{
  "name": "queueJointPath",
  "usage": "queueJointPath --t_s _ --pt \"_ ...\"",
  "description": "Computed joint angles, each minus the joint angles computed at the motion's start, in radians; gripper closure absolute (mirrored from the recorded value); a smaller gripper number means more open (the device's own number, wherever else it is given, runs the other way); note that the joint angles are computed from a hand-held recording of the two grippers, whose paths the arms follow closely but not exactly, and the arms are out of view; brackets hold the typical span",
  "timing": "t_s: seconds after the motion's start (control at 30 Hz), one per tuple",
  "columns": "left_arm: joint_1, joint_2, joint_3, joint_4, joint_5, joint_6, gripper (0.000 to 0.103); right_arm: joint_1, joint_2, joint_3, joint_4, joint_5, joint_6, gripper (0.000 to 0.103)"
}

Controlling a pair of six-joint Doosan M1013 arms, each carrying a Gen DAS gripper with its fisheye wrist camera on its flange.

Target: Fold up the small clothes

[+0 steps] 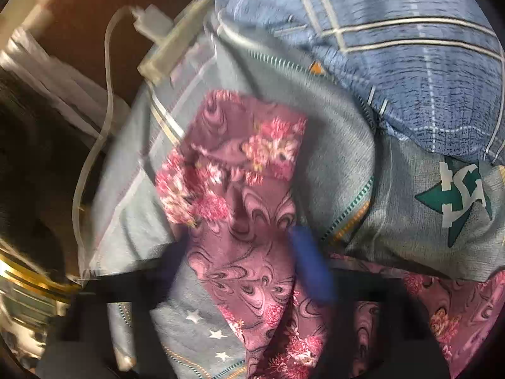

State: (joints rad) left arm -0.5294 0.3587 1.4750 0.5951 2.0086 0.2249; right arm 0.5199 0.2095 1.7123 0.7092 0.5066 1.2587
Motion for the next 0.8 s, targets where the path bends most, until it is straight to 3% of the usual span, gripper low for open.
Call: queueJointPath --t_s 0.1,0.3,0.4,0.47,0.5,0.53,0.8 --pt "-0.020 0.053 -0.031 0.120 0.092 0.076 0.020 -0.001 -0.001 0.003 0.013 -0.002 -0.010 0.028" --pt "0.026 0.062 -0.021 0.017 0.060 0.046 0.019 -0.007 -0.002 0.010 0.063 -0.004 -0.046 0.028" --pt "0.047 0.066 -0.005 0.038 0.081 0.052 0.021 -0.012 -0.002 0.014 0.099 -0.002 -0.072 0.028" --pt "0.058 0.040 0.014 0.022 0.017 0.021 0.036 -0.013 -0.002 0.015 0.111 -0.001 -0.080 0.028" --pt "0.058 0.020 0.021 0.004 -0.040 0.000 0.075 -0.013 -0.002 0.015 0.114 -0.001 -0.082 0.028" --pt "0.057 0.010 0.021 -0.017 -0.079 0.000 0.097 -0.013 -0.003 0.015 0.114 -0.001 -0.081 0.028" --pt "-0.029 -0.055 0.025 0.057 -0.128 -0.060 0.098 -0.007 -0.015 0.007 0.031 0.008 0.014 0.029"
